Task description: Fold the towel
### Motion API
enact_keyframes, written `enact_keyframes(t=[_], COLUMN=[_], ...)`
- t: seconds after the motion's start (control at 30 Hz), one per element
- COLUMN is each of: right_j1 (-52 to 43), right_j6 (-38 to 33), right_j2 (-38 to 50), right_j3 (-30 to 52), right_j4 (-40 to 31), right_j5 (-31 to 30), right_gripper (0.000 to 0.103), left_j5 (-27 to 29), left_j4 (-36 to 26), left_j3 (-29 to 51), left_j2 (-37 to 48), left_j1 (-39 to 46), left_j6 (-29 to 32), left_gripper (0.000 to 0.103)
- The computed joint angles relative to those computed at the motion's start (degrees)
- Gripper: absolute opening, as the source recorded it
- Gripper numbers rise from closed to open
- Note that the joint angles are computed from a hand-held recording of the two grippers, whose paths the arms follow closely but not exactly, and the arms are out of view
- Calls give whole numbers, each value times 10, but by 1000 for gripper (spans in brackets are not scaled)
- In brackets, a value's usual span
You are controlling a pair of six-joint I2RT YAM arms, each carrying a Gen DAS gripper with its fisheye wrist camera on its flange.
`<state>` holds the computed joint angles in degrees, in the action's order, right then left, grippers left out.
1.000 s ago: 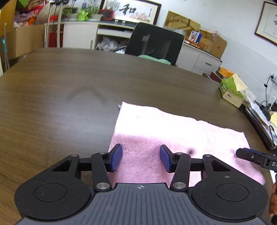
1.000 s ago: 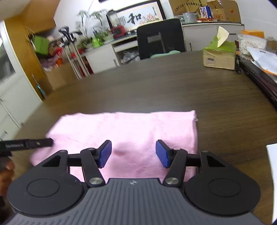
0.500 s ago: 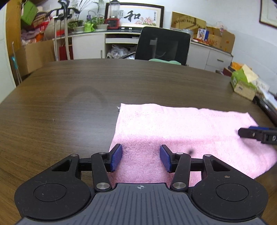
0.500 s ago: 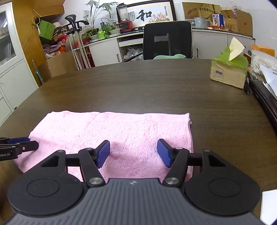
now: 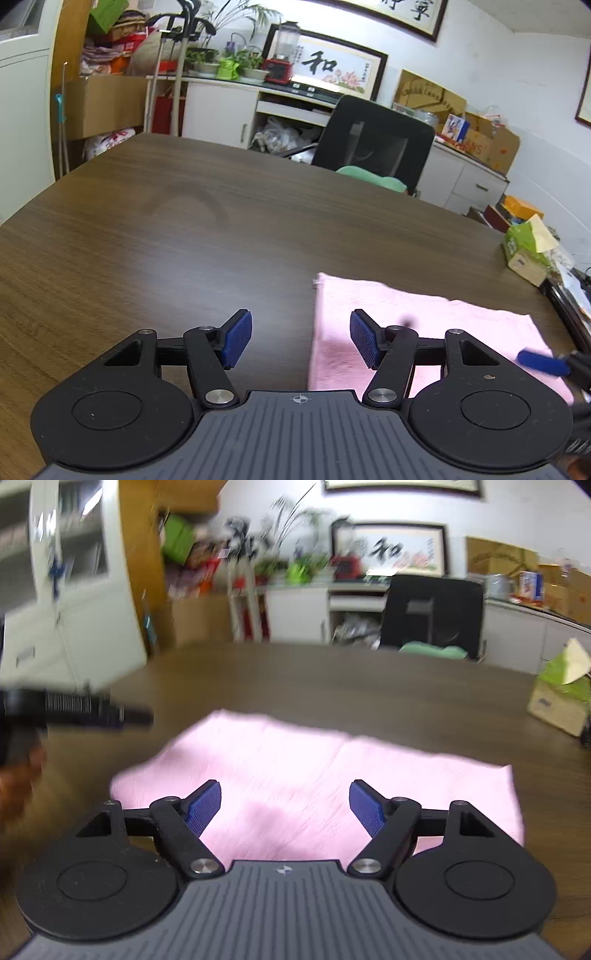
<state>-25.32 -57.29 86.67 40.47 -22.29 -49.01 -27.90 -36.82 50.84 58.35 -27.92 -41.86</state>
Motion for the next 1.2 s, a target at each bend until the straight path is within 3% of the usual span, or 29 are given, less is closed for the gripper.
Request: enact_keyframes(t=[0.03,0.13,0.4,0.6,0.8,1.2], right_j1=[12,9,-15,53,93,131], right_j6=[5,5,-30,-51,-29,10], right_j2=[-6,-21,-136,-251,-283,-320], right_j3=[-16,-33,-83,-157,-188,-221], right_j4=[24,41,-28,-40,-16,21], right_j5=[27,27,-87,-69,-41,-11], right_gripper=[79,80,91,94,94,95], left_j5=[5,11,-19,-59,-111,-109], left_j4=[-1,-4,-15,-33,-44,-39], left_j3=[-1,-3,7,18,29,33], left_j2=[0,1,11,26,39,53], left_j1=[4,9,-11,-27,-51,-41], left_j6=[3,7,5,-4,-9,-2], left_gripper=[63,71,85,90,95,96])
